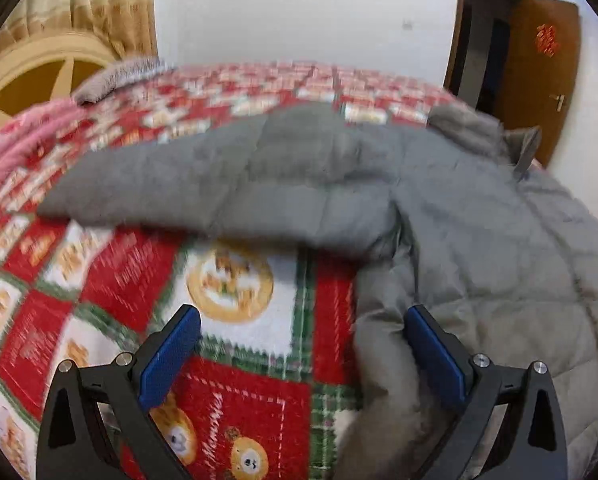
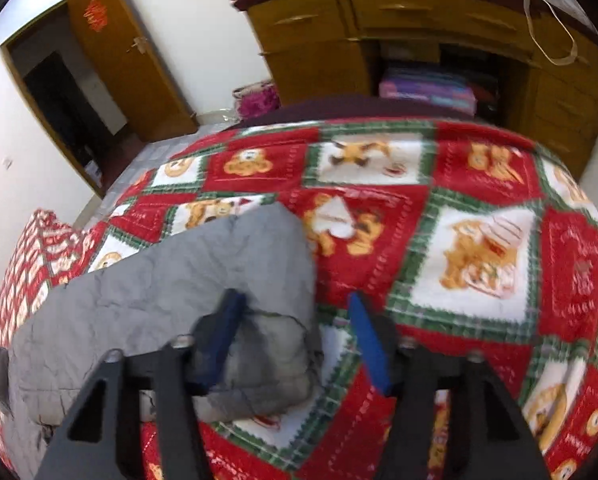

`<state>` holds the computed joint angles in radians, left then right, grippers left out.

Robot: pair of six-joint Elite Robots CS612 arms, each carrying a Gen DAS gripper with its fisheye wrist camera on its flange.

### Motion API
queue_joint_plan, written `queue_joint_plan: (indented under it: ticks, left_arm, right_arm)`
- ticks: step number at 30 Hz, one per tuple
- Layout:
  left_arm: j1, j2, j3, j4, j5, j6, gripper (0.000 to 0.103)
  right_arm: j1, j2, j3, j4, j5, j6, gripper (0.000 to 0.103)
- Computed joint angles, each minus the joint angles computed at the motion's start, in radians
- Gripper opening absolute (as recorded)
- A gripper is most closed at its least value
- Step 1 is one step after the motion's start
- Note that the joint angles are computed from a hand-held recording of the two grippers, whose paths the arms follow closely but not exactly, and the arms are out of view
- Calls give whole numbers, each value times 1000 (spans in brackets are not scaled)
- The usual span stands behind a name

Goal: Fold large clothes
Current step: 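Grasp the sleeve cuff with the right gripper and fold it across the jacket body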

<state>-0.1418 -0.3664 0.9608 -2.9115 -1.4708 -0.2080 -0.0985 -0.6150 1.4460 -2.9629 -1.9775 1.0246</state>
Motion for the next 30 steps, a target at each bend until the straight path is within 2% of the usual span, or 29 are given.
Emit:
queue_joint_plan:
  ticks: [3,5,7,10,14,17,21,24,26,30]
  left_arm:
    - [4,0,3,-9,-18,-17,102]
    - [-1,0,4,-1,1,-6,102]
    - [-5,2,1,10,17,5,102]
    - [-1,4,-2,8,-2,1,102]
    - [13,10,-6,-21,-57,-25,102]
    - [15,11,-4,-35,-73,-33,102]
    - [21,12,-1,-57,-100,-47,102]
    - [29,14,5,-91,-141,-71,102]
    - [36,17,5,-111,-169,-89,102]
    - [40,21,3,-131,-189,-103,102]
  right_arm:
    - [5,13,-40,60,-16,-80,33]
    - [10,13,-60,121,-40,-126,21]
    - [8,9,-55,123,-36,-144,13]
    - [20,-12,-57,104,-61,-180,11]
    - [69,-45,-92,-17,-129,-360,11]
    - [117,-44,-166,-68,-140,-507,11]
    - [175,-1,-300,-97,-78,-671,11]
    - [220,53,-407,-93,11,-765,11]
    - [241,89,-468,-81,78,-797,11]
    - [277,199,-642,4,216,-826,10]
